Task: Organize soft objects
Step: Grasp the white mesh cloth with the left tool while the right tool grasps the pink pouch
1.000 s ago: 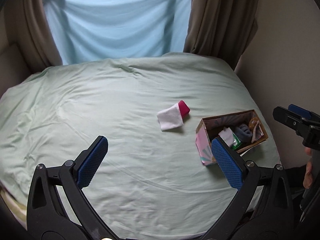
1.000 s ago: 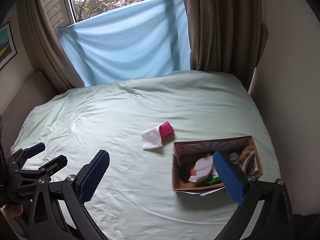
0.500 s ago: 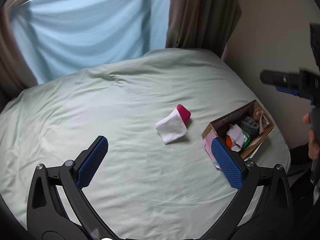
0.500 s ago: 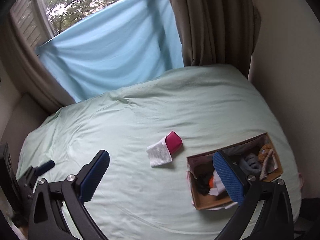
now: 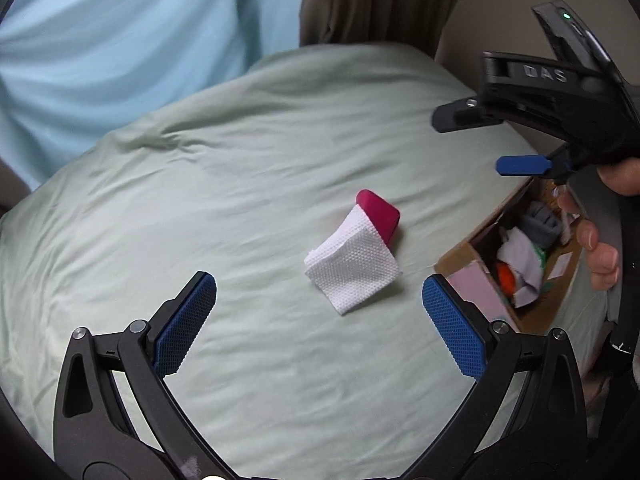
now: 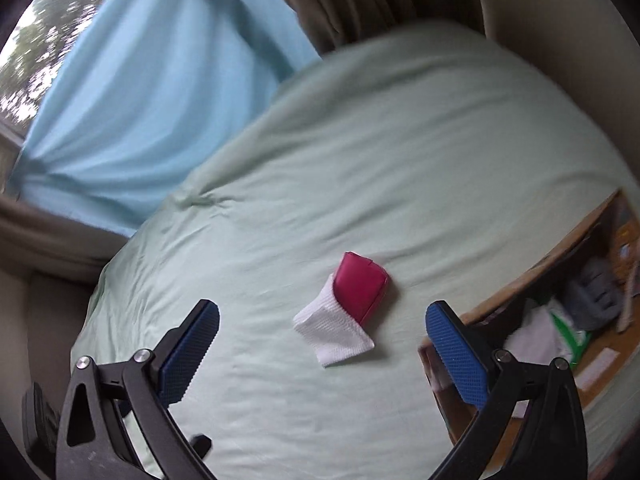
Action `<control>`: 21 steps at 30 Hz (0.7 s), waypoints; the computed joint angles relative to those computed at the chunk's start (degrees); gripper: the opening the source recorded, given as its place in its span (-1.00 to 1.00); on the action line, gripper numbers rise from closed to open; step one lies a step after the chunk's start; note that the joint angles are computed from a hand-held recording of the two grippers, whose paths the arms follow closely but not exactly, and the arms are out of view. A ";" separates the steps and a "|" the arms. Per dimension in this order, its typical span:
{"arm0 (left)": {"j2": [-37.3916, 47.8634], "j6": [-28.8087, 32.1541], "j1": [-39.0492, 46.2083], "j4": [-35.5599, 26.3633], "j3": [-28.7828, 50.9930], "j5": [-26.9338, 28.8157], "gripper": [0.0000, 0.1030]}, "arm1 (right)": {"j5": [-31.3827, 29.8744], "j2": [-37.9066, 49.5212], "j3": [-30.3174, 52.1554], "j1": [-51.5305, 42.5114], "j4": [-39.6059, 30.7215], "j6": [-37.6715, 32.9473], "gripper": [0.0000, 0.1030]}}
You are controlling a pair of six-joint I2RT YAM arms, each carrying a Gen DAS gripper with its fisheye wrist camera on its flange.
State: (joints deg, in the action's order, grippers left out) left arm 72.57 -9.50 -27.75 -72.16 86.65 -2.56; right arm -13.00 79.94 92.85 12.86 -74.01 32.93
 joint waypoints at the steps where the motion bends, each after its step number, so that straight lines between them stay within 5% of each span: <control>1: 0.91 0.94 0.36 2.01 -1.65 0.65 0.99 | -0.66 1.00 -1.91 -0.57 1.93 0.61 0.98; 9: 10.74 6.61 1.12 17.07 -11.96 3.58 0.98 | -4.99 10.79 -10.38 -3.01 13.16 6.55 0.84; 17: 17.59 10.06 -0.60 24.18 -15.43 4.02 0.97 | -5.81 18.47 -12.16 -2.81 15.68 12.72 0.74; 21: 19.61 10.36 -0.82 25.84 -17.06 4.71 0.89 | -7.26 20.10 -13.79 -2.41 17.01 14.28 0.54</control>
